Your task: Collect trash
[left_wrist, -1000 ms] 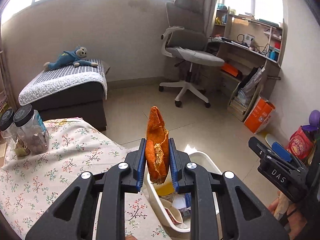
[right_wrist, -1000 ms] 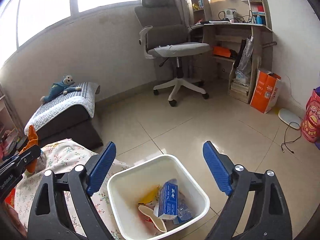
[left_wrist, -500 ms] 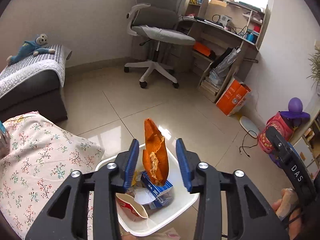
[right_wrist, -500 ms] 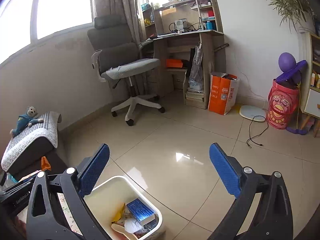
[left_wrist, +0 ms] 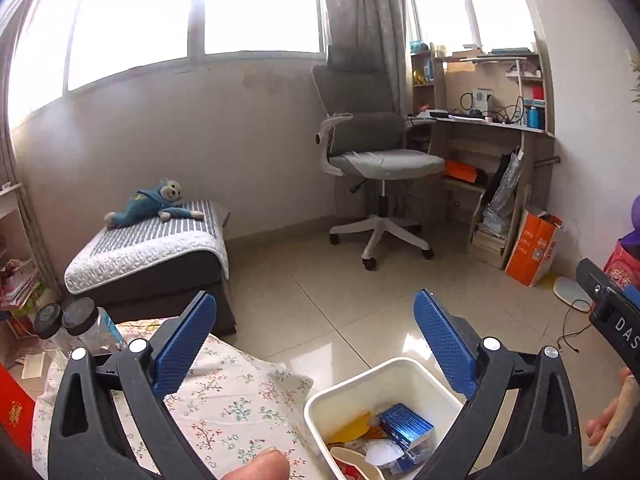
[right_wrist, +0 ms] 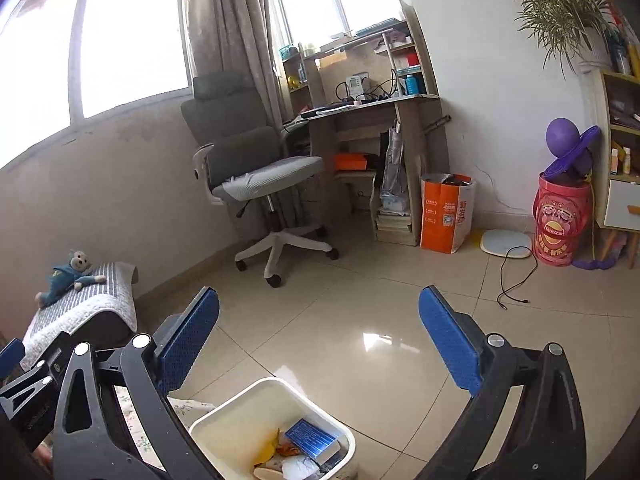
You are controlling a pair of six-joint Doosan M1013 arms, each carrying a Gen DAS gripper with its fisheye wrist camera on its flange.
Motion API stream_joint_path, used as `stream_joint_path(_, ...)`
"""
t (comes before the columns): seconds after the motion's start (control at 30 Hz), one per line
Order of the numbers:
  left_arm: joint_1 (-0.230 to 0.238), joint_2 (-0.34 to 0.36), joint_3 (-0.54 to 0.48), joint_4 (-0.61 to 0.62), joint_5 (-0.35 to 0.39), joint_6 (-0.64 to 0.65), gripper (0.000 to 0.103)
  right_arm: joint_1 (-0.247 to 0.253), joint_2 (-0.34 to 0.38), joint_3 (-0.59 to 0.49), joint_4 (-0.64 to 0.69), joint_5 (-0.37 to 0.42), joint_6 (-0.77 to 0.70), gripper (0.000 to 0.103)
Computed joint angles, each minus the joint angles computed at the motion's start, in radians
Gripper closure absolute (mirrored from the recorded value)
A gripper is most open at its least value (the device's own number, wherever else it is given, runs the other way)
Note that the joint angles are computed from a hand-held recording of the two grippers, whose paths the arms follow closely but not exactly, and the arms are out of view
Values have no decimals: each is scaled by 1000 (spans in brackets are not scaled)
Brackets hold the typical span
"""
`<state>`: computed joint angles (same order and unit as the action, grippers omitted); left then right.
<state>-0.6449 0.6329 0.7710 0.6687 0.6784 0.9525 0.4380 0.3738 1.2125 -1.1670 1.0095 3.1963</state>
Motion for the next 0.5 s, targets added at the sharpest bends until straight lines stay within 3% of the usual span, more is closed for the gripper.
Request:
stream_joint_path(0.07, 3, -26, 34, 113, -4, -120, 7, 8, -2, -8, 12, -33, 2, 7)
stream_joint_path(0.17, 19, -56, 62, 158, 19, -213, 7, 22, 3, -31, 37, -80, -12, 7)
stream_joint_path(0.33, 47, -107, 121, 203, 46, -243, 7, 56, 30, -82, 63, -144, -97, 7)
stream_joint_path(0.5, 77, -168, 208, 249, 45, -307, 7, 101, 73, -147, 52, -142, -179, 7)
